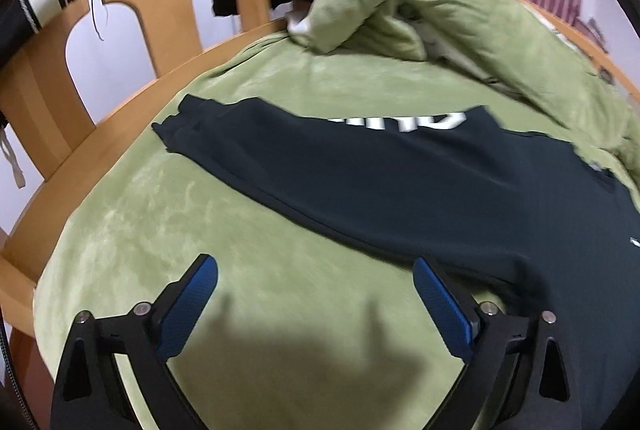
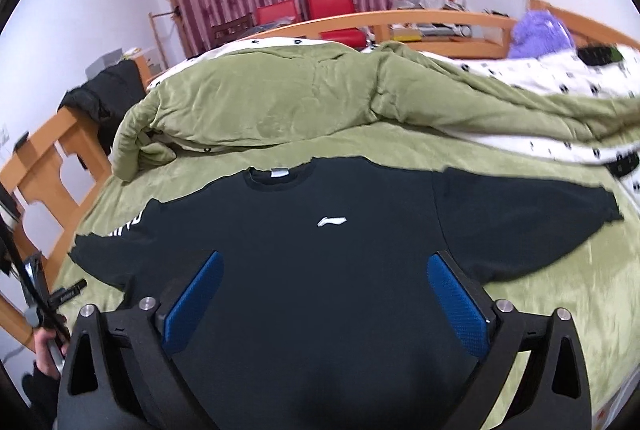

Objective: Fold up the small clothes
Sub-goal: 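Move the left tool to the sleeve cuff nearest it and close on it, then carry the gripped cuff across the sweatshirt body with the left tool, then open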

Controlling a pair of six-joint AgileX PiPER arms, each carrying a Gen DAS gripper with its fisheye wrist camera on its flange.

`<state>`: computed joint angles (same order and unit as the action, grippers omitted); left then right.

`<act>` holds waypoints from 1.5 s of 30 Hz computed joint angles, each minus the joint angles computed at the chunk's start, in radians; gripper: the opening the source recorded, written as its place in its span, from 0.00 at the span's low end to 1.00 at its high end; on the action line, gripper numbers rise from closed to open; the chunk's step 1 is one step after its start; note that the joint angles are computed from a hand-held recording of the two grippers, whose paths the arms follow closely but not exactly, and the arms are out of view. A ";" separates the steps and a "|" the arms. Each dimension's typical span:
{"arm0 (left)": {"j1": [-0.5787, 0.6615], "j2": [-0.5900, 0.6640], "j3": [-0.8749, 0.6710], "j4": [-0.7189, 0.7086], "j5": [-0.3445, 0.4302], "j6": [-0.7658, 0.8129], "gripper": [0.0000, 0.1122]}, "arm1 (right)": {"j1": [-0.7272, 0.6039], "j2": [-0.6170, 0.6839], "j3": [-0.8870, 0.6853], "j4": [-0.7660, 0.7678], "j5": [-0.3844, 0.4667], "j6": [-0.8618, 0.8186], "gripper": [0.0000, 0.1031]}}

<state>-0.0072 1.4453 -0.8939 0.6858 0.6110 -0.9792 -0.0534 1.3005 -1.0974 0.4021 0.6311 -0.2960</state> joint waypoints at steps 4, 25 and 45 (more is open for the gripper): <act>0.104 0.128 -0.075 0.029 -0.063 0.003 0.83 | 0.107 0.072 -0.050 -0.086 -0.040 0.047 0.85; 0.205 0.432 -0.397 0.146 -0.052 -0.056 0.08 | 0.327 0.254 -0.051 -0.335 -0.175 0.309 0.83; -0.327 0.444 -0.949 -0.043 0.283 0.124 0.07 | 0.061 0.191 0.111 0.303 -0.257 -0.399 0.83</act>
<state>-0.3344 1.8895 -1.8428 0.6425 0.8943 -0.8548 0.0078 1.4920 -0.9862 0.7046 0.3746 -0.6953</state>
